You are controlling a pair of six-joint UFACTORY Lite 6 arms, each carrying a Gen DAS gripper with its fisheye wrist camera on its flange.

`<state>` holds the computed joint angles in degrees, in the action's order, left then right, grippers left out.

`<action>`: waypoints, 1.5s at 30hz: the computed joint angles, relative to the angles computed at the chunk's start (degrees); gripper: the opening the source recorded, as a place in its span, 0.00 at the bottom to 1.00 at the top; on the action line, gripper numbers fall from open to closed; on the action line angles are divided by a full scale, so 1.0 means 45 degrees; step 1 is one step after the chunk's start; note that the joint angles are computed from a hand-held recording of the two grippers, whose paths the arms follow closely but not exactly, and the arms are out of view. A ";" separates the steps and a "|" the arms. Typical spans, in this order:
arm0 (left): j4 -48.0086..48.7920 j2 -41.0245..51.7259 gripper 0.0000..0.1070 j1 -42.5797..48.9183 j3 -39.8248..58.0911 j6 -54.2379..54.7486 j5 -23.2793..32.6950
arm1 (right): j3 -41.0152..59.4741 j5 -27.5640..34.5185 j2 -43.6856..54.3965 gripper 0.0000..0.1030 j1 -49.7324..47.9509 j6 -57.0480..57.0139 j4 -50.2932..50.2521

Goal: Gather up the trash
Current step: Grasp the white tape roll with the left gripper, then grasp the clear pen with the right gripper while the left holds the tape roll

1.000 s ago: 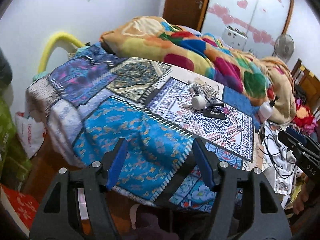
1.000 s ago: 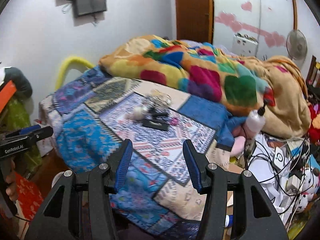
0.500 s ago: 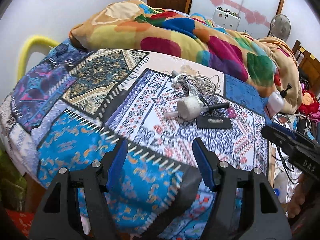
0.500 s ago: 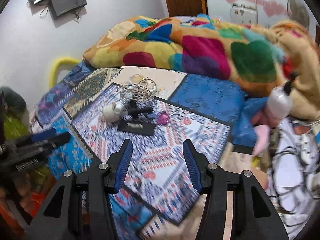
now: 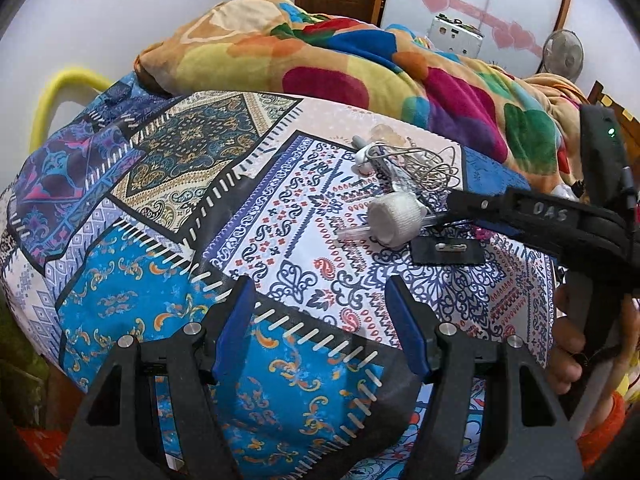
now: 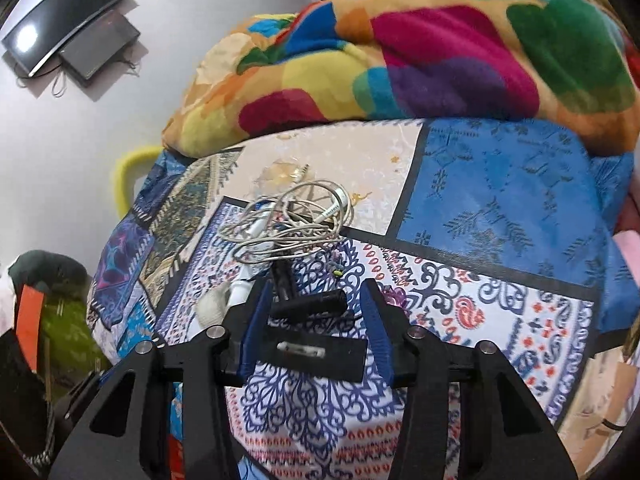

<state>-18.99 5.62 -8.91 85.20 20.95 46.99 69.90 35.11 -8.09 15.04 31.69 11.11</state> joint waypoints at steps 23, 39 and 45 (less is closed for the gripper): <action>-0.0841 0.0293 0.55 -0.2292 -0.0319 -0.1570 -0.0098 | -0.1316 0.0534 -0.2359 0.16 0.0390 0.0312 -0.0974; 0.0896 -0.1509 0.23 -0.1917 -0.1796 -0.1147 -0.0660 | -0.2614 0.1313 -0.4979 0.13 -0.0296 0.1383 -0.2113; 0.0570 -0.1891 0.23 -0.0797 -0.2199 -0.0391 -0.0052 | -0.3693 0.2608 -0.6006 0.15 0.0120 0.1526 -0.2566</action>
<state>-16.43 -2.89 -12.50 75.30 19.19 46.75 53.29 46.85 -35.11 15.59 38.55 -0.43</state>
